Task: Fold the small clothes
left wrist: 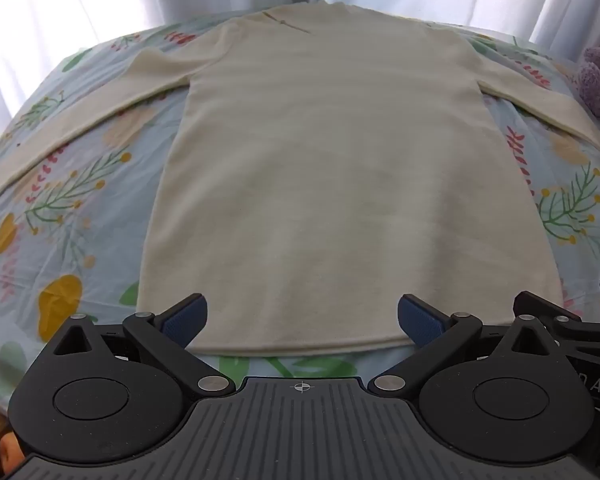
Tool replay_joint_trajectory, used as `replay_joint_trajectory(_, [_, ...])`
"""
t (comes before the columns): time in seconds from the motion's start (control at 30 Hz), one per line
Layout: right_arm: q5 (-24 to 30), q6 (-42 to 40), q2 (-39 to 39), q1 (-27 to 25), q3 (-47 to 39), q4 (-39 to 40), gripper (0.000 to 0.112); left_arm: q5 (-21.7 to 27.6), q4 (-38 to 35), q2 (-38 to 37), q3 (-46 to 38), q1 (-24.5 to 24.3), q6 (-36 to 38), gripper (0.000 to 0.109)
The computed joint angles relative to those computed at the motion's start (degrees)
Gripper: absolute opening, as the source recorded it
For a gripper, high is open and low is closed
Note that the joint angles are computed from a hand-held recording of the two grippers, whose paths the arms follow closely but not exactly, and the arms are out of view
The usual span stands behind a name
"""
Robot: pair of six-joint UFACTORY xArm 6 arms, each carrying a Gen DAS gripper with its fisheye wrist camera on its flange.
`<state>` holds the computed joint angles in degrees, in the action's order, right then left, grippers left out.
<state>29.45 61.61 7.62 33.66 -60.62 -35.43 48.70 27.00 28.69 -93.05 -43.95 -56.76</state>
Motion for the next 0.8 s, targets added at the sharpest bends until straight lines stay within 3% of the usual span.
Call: replay_joint_trajectory(0.8, [0.27,0.97,0.09,0.38,-0.42,-1.23,0.099,-0.99,-0.72,-0.58,0.8,0.31,0.03,0.103])
